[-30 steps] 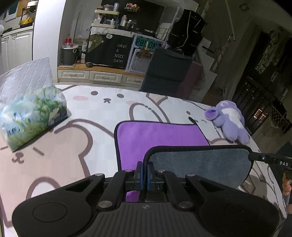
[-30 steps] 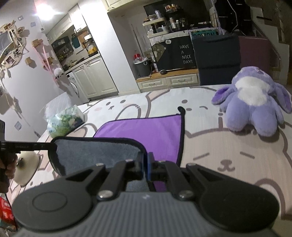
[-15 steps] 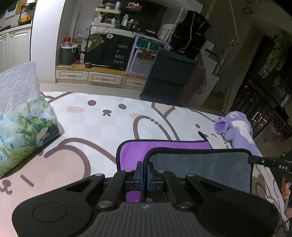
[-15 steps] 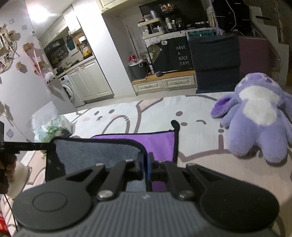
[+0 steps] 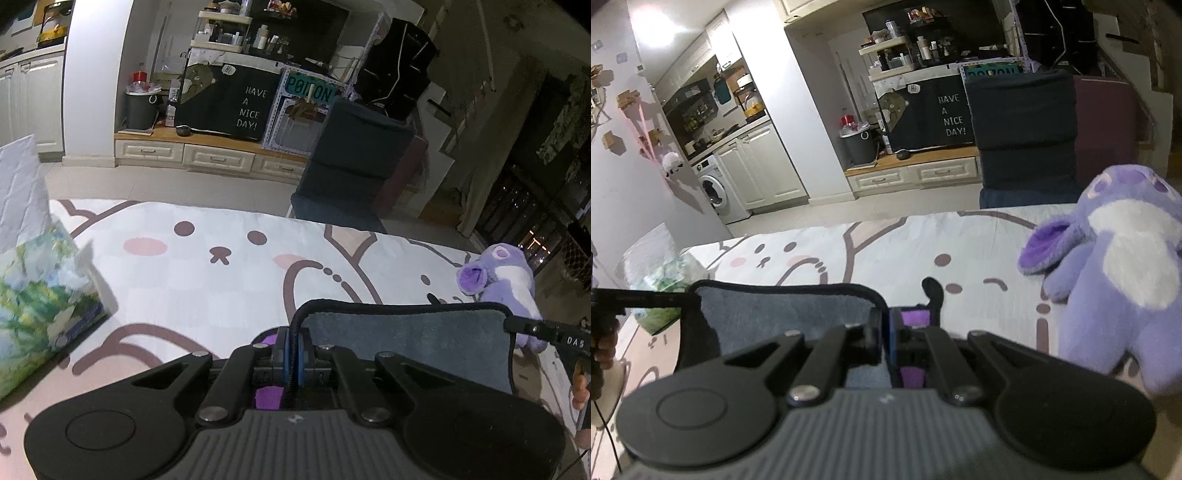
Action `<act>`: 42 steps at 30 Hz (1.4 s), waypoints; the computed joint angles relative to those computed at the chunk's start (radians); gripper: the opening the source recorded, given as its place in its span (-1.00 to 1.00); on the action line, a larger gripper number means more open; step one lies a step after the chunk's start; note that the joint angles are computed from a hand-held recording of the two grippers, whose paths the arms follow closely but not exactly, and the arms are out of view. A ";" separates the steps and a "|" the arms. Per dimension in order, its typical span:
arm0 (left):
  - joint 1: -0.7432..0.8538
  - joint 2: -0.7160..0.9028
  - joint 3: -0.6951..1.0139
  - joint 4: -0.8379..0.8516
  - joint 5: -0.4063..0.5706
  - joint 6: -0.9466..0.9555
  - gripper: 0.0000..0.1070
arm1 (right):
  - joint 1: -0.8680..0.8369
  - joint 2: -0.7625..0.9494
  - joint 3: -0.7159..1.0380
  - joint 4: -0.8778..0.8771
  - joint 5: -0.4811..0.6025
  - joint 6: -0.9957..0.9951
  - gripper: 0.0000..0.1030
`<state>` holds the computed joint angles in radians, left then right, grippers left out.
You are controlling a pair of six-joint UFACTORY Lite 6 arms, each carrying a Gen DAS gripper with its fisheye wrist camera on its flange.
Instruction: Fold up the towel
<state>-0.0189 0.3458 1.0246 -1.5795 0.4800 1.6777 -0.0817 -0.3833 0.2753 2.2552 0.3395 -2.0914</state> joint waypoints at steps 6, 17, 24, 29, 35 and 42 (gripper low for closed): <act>-0.006 0.082 0.085 0.004 -0.014 -0.017 -0.92 | 0.031 0.128 0.075 0.201 0.017 -0.181 -0.91; -0.042 0.198 0.174 0.082 -0.055 -0.112 -0.90 | 0.066 0.315 0.150 0.401 0.045 -0.342 -0.89; -0.049 0.183 0.164 0.142 -0.095 -0.202 -0.01 | 0.073 0.325 0.163 0.409 0.007 -0.319 -0.25; -0.046 0.145 0.134 0.179 -0.101 -0.236 0.15 | 0.066 0.278 0.132 0.360 0.004 -0.274 0.10; -0.047 0.086 0.084 0.177 -0.102 -0.238 0.35 | 0.074 0.217 0.102 0.321 -0.023 -0.237 0.28; -0.063 0.010 0.025 0.220 -0.133 -0.276 0.63 | 0.102 0.144 0.074 0.316 -0.074 -0.209 0.45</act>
